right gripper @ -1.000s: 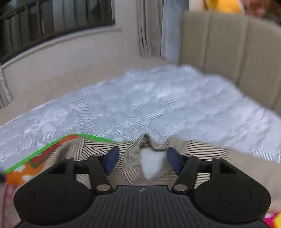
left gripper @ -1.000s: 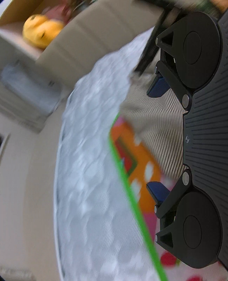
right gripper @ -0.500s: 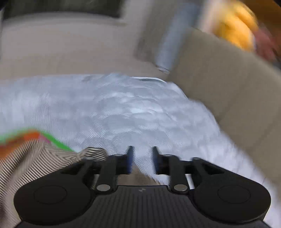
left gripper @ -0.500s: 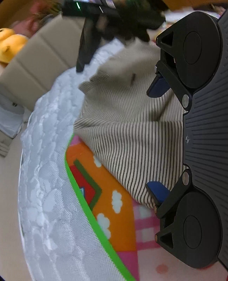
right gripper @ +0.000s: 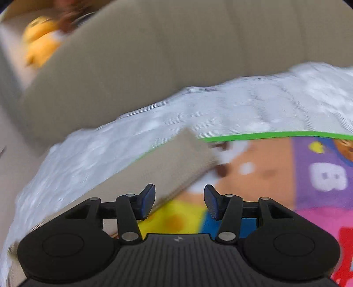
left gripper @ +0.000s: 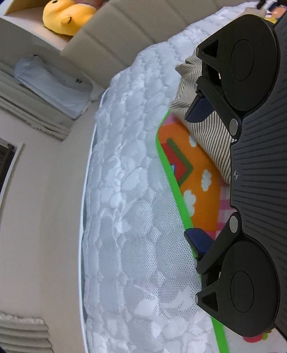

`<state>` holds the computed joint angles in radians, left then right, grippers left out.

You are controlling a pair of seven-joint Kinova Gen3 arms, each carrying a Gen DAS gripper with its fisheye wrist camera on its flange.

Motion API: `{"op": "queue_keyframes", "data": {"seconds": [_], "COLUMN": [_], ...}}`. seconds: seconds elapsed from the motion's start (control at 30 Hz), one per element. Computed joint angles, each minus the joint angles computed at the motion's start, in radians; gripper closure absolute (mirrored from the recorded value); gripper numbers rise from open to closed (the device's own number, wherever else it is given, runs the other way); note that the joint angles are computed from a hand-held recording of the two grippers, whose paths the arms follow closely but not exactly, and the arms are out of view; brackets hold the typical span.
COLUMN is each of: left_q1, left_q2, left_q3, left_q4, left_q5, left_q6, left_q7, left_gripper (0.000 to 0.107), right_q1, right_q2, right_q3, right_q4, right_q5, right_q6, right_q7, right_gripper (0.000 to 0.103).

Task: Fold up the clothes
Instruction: 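Lift the held sleeve up off the mat with the right gripper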

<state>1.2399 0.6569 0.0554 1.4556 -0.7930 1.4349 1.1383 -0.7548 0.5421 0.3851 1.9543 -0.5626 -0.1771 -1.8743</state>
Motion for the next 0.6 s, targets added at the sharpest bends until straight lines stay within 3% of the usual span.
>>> {"op": "queue_keyframes", "data": {"seconds": [0.1, 0.2, 0.3, 0.33, 0.37, 0.43, 0.6], "left_q1": [-0.009, -0.013, -0.012, -0.010, -0.008, -0.007, 0.000], "left_q2": [0.022, 0.041, 0.058, 0.062, 0.065, 0.069, 0.065], "left_q3": [-0.002, -0.008, -0.016, -0.020, -0.023, -0.031, -0.048], "left_q4": [-0.021, -0.035, -0.055, -0.056, -0.057, -0.056, -0.042], "left_q5": [-0.011, -0.017, -0.022, -0.026, -0.030, -0.035, -0.037], "left_q6": [-0.006, -0.021, -0.028, -0.033, -0.039, -0.051, -0.059], "left_q7": [-0.031, -0.058, -0.095, -0.104, -0.112, -0.122, -0.104], "left_gripper": [0.004, 0.004, 0.004, 0.004, 0.004, 0.004, 0.004], "right_q1": [0.032, 0.090, 0.062, 0.041, 0.032, 0.053, 0.120], "right_q2": [0.049, 0.080, 0.112, 0.123, 0.130, 0.114, 0.012], "right_q3": [-0.001, -0.061, -0.018, 0.009, 0.024, -0.003, -0.107], "right_q4": [-0.044, -0.064, -0.115, -0.136, -0.152, -0.164, -0.124], "right_q5": [-0.037, -0.030, -0.008, 0.011, 0.038, 0.100, 0.194], "right_q6": [0.010, -0.037, -0.004, 0.021, 0.040, 0.050, -0.036], "right_q7": [-0.041, -0.103, -0.052, -0.027, 0.000, 0.009, 0.027], "right_gripper": [0.053, 0.052, 0.050, 0.056, 0.074, 0.086, 0.088]}}
